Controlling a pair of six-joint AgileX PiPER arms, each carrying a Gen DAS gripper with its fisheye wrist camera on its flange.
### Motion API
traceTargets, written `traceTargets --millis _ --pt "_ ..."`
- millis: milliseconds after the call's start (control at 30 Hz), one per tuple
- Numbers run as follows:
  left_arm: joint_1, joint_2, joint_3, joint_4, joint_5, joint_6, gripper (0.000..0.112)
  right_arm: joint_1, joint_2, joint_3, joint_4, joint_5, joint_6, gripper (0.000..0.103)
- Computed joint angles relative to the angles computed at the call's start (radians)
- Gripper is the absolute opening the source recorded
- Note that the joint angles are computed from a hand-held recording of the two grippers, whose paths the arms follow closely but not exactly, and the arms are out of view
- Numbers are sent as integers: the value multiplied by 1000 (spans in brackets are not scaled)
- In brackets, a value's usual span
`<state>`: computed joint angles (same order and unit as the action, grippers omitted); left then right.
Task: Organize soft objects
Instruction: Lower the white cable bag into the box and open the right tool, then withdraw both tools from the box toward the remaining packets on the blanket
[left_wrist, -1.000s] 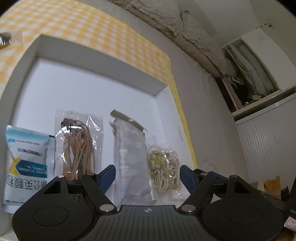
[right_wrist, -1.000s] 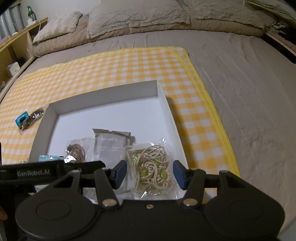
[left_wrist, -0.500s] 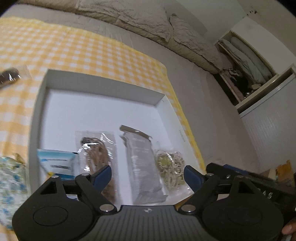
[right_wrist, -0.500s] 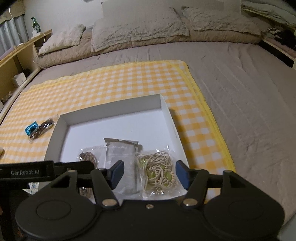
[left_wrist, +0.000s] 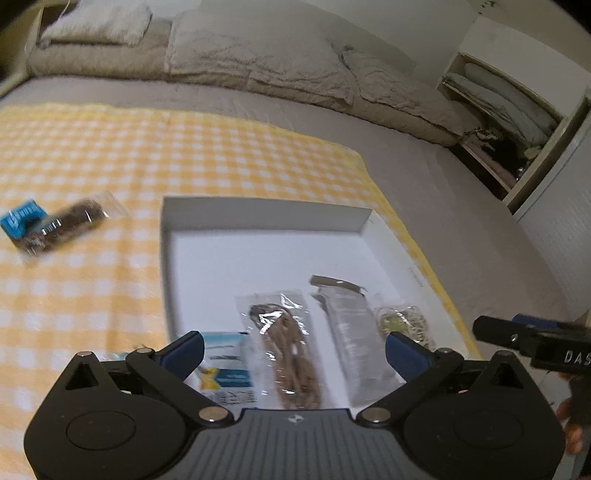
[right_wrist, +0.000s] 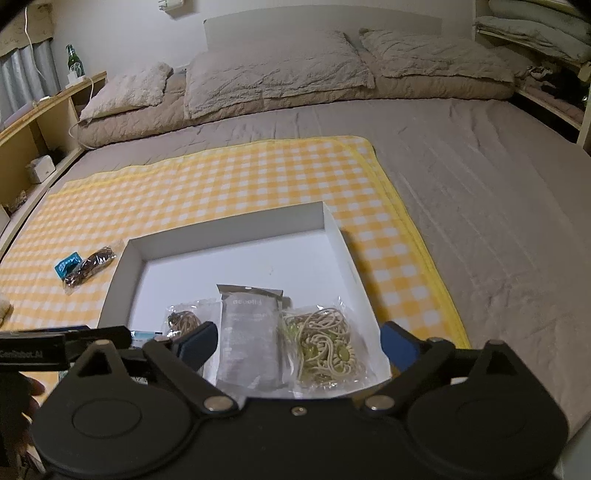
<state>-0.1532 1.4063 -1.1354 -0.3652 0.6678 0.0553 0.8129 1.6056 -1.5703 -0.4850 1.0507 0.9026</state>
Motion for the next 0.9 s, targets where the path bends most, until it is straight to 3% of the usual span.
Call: traceTargets --millis 67,533,900 --pt "5 -21 15 29 -12 12 103 12 0 4 -24 1 9 103" --pt "115 -130 63 134 2 53 103 70 76 -95 -42 26 -8 103" --pt "372 -184 36 51 79 223 103 116 241 -344 10 72 -106 103"
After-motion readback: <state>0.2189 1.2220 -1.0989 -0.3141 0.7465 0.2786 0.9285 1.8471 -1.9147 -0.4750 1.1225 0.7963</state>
